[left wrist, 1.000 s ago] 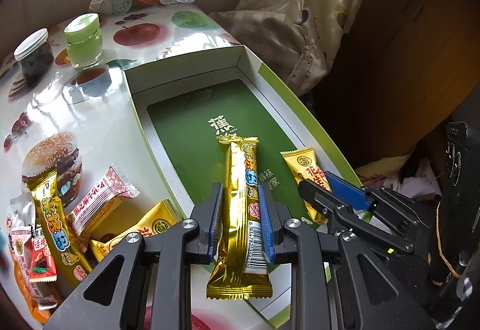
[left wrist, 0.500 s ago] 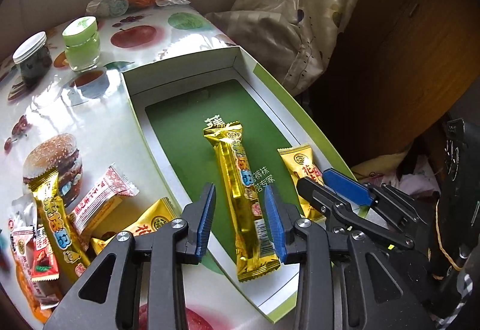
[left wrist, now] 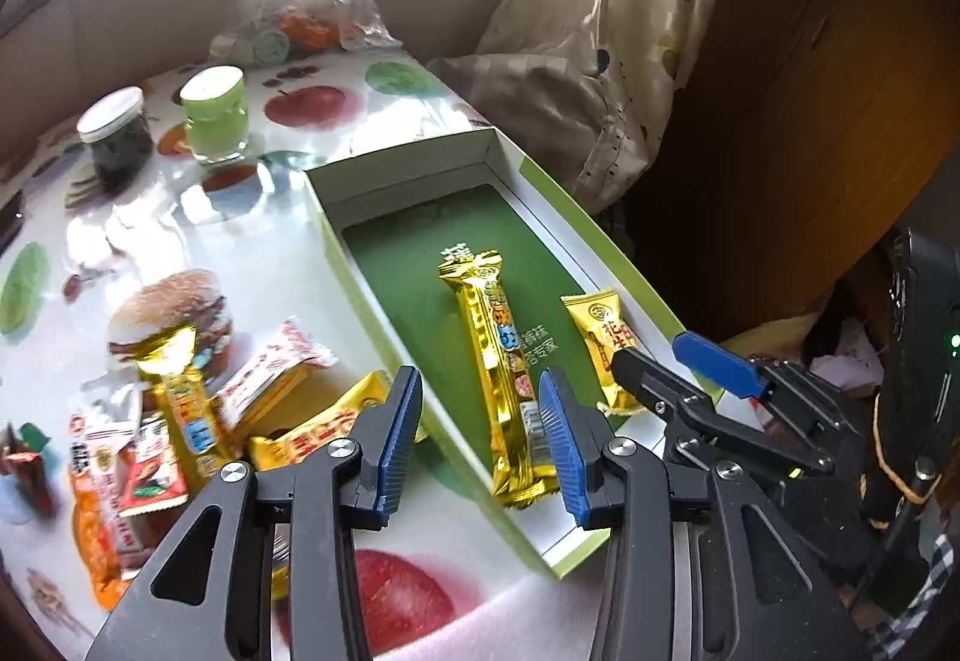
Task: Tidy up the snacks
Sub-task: 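Move both grippers back over the snack pile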
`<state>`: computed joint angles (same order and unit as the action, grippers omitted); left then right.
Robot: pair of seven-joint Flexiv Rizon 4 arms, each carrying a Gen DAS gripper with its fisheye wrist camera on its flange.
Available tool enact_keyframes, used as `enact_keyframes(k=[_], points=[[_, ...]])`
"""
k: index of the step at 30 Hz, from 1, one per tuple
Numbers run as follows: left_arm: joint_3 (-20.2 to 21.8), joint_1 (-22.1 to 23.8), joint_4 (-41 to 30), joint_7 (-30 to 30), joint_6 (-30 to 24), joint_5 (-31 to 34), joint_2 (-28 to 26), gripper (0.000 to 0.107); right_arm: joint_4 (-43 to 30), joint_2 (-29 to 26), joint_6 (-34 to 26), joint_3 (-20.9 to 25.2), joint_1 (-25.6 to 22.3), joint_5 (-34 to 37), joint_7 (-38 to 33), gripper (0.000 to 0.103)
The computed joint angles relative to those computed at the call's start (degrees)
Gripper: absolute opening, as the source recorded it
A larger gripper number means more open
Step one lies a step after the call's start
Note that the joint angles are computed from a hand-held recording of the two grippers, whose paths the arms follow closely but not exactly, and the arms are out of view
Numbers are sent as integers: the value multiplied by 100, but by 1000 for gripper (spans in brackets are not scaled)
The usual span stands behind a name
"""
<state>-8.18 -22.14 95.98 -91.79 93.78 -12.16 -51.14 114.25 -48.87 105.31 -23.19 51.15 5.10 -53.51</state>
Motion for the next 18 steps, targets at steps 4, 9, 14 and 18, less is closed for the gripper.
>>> enact_keyframes(k=[4,9,14,18], points=[[-19,57,288,-70,193,26,158,49,106,74,151,-77,187,123,-31,47],[194,-23,632,-233,397,-9,350,49,160,156,291,-116,422,271,-154,48],[251,61,1053,-389,722,-18,498,49,80,192,336,37,476,322,-280,52],[701,-199,1384,-586,919,-183,630,49,-31,168,340,198,463,302,-364,53]])
